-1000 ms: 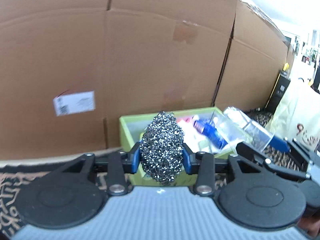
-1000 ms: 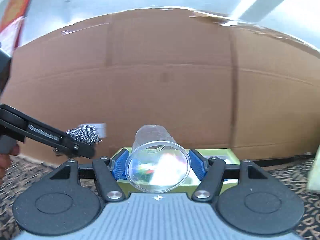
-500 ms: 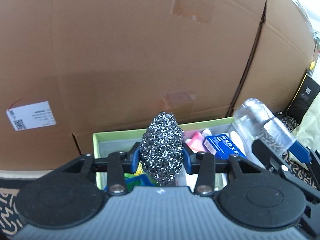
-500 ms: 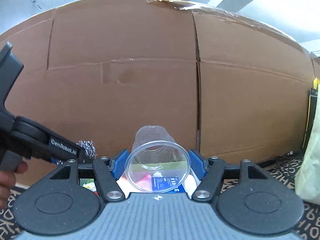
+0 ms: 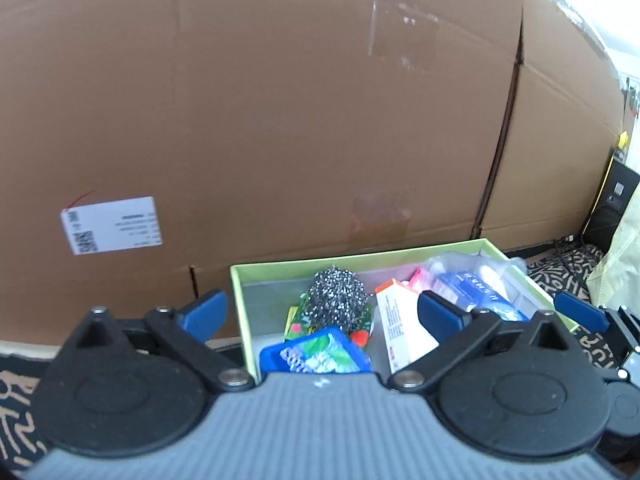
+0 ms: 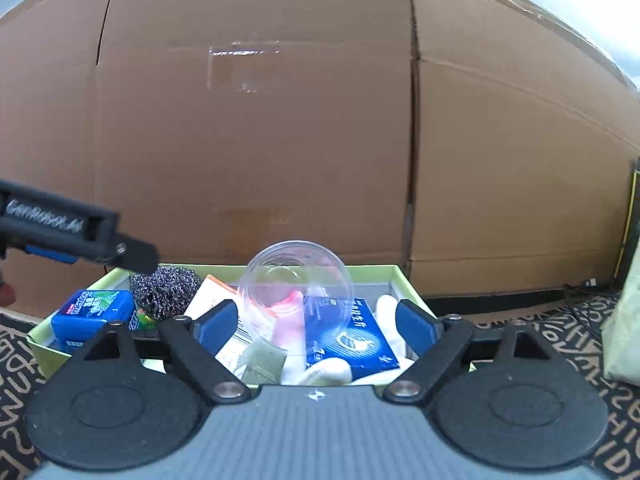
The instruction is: Organize objects
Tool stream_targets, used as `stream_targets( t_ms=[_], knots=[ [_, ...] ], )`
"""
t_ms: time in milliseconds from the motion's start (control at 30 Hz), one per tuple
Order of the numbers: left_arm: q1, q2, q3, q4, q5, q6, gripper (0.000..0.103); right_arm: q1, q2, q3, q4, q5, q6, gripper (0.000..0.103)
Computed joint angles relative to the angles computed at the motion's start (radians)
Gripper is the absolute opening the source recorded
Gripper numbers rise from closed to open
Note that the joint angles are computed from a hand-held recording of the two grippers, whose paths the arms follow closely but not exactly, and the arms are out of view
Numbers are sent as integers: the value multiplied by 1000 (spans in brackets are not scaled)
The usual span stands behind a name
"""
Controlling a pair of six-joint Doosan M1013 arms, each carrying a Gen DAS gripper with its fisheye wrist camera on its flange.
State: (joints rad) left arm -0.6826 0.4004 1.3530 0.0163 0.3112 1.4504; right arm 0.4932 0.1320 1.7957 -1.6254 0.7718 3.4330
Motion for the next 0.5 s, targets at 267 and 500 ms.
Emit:
stream_targets(
  t_ms=[267, 500],
  knots=[
    [8, -99, 121, -63, -50, 31, 103, 70, -70, 50, 34, 82, 43, 95],
    [-29, -203, 254, 257, 2, -288, 103, 163, -123, 97, 159, 168, -8, 98]
  ],
)
